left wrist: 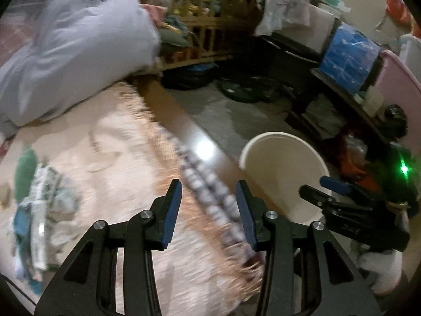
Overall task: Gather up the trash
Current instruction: 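Carry both items to the cream bucket and open both grippers over it, then grasp the blue snack bag with left gripper while right gripper grasps white plastic wrapper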
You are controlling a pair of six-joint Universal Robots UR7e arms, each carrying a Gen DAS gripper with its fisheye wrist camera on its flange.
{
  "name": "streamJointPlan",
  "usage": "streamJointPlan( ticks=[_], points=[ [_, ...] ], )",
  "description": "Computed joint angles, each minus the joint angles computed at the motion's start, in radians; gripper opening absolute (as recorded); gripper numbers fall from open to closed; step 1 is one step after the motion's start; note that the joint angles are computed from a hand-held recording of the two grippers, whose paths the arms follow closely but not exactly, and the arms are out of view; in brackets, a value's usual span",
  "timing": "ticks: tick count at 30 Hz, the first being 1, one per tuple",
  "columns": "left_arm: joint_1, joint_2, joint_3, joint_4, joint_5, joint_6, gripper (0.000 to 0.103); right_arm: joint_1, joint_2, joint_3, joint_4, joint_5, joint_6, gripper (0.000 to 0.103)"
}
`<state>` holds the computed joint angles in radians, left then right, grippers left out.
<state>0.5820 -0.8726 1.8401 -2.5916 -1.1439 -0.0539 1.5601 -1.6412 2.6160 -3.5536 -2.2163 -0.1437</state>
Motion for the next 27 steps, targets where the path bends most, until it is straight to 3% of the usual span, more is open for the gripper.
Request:
streamJointPlan(
  ticks=[5, 12, 18, 27],
  points=[
    [0.01, -0.061, 0.051, -0.016, 0.085, 0.006, 0.041, 0.113, 0.098, -0.035, 0.002, -0.058, 0.023, 0.067],
    [0.038, -0.149, 0.1, -0.011, 0.152, -0.008, 0.041, 0.221, 0.213, -0.098, 0.033, -0.069, 0.061, 0.07],
    [0.075, -0.236, 0.142, 0.003, 0.206, -0.019, 0.041, 0.295, 0.309, -0.165, 0.075, -0.07, 0.067, 0.071],
    [0.166, -0.356, 0.176, 0.064, 0.277, -0.022, 0.041, 0.345, 0.428, -0.252, 0.14, -0.024, 0.076, 0.072]
  ],
)
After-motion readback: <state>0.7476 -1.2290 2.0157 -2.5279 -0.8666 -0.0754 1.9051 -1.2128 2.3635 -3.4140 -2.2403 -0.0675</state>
